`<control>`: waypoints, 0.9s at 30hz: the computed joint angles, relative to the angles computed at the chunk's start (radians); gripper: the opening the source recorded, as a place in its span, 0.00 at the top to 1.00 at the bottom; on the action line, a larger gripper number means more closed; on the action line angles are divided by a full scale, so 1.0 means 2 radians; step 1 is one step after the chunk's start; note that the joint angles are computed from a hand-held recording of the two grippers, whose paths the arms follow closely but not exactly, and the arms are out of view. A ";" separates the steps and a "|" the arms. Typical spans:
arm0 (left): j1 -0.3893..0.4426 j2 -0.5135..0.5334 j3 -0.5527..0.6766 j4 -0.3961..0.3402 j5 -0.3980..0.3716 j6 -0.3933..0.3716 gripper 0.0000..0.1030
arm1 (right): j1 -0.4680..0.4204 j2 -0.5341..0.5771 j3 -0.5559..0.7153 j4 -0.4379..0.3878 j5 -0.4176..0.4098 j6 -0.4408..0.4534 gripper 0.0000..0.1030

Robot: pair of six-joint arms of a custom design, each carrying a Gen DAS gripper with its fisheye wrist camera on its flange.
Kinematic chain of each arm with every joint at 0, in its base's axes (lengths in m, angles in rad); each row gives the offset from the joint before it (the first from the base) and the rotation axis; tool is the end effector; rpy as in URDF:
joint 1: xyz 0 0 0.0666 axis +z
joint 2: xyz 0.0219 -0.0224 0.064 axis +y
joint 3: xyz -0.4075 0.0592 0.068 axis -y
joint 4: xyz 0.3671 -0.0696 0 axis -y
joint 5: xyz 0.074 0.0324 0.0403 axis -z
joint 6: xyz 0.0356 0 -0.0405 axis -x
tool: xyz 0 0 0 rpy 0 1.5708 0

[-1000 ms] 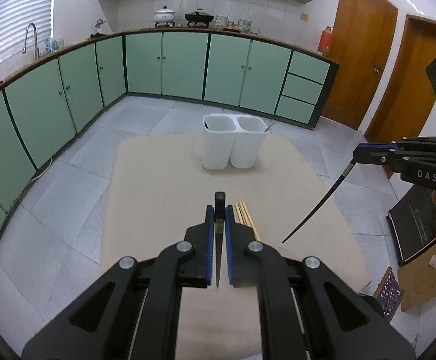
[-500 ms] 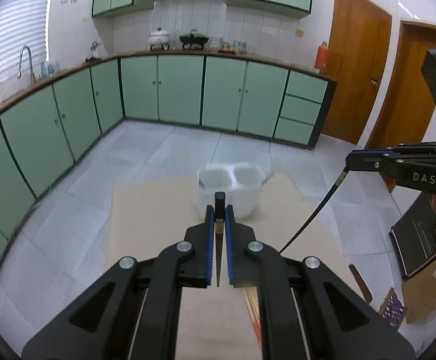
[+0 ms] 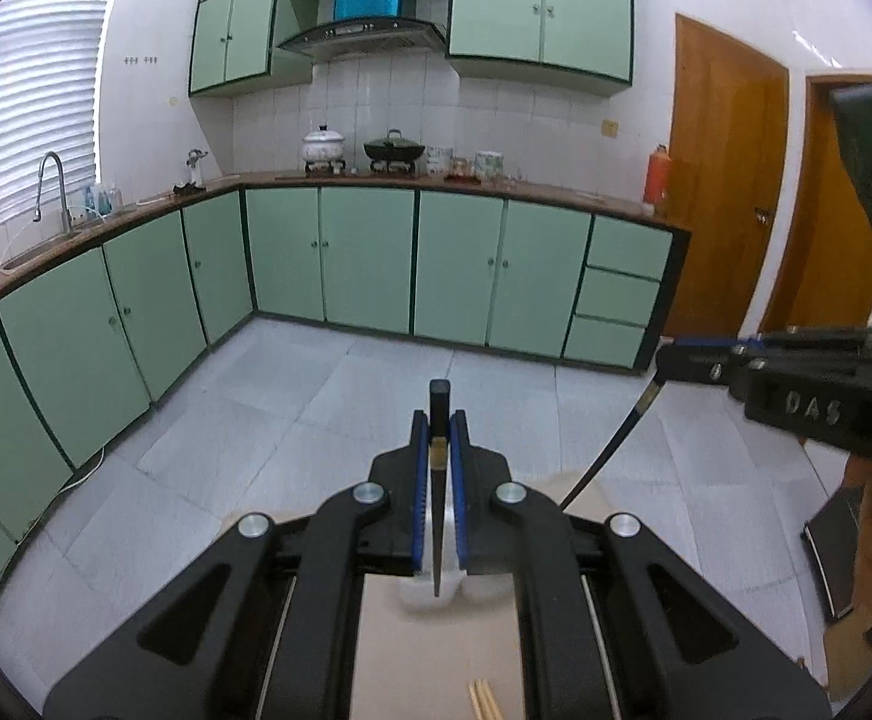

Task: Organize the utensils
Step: 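Open both tools to release the chopsticks and pull back from the holder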

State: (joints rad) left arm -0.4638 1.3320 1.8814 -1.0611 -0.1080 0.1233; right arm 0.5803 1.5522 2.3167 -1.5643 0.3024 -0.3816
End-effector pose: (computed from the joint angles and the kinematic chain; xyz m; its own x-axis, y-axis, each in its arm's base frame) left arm 0.3592 -0.1758 0.6806 -0.4790 0.1029 -0.8718 0.3041 0.9511 -0.0549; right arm 0.3593 0.2224 0.7158 -0.6869 -0.0253 -0.7263 -0.1013 0.9930 0.0613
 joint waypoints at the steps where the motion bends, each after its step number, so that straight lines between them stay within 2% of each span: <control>1: -0.001 0.006 0.001 0.010 -0.002 -0.001 0.94 | -0.006 0.002 -0.005 0.006 -0.003 0.002 0.94; 2: -0.002 0.013 -0.004 0.029 -0.008 -0.005 0.94 | -0.013 0.002 -0.018 0.018 -0.009 0.003 0.94; 8: 0.002 0.033 -0.058 0.081 -0.005 -0.011 0.94 | -0.046 -0.018 -0.134 0.084 -0.049 0.004 0.94; 12: 0.016 0.038 -0.093 0.087 0.012 0.000 0.93 | -0.058 -0.033 -0.197 0.112 -0.080 0.008 0.93; 14: 0.021 0.032 -0.112 0.093 0.015 0.004 0.92 | -0.057 -0.046 -0.220 0.128 -0.081 0.007 0.87; 15: 0.024 0.028 -0.118 0.095 0.016 0.002 0.86 | -0.058 -0.053 -0.229 0.134 -0.082 0.009 0.82; 17: 0.029 0.015 -0.129 0.098 0.014 0.000 0.76 | -0.060 -0.068 -0.243 0.142 -0.082 0.006 0.82; 20: 0.038 -0.008 -0.136 0.091 0.019 -0.008 0.71 | -0.061 -0.098 -0.266 0.155 -0.090 -0.002 0.82; 22: 0.043 -0.029 -0.142 0.088 0.014 -0.014 0.65 | -0.053 -0.129 -0.288 0.167 -0.080 -0.007 0.82; 23: 0.048 -0.050 -0.153 0.087 0.015 -0.014 0.58 | -0.048 -0.147 -0.304 0.174 -0.078 -0.012 0.82; 24: 0.051 -0.061 -0.159 0.085 0.016 -0.014 0.53 | -0.041 -0.165 -0.320 0.181 -0.073 -0.016 0.82; 27: 0.063 -0.119 -0.201 0.075 0.018 -0.019 0.51 | 0.011 -0.253 -0.411 0.212 -0.019 -0.040 0.78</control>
State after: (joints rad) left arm -0.3381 1.0944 1.4799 -0.9103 -0.0714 0.0848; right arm 0.6016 1.0465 1.4955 -1.1397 0.2638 -0.4615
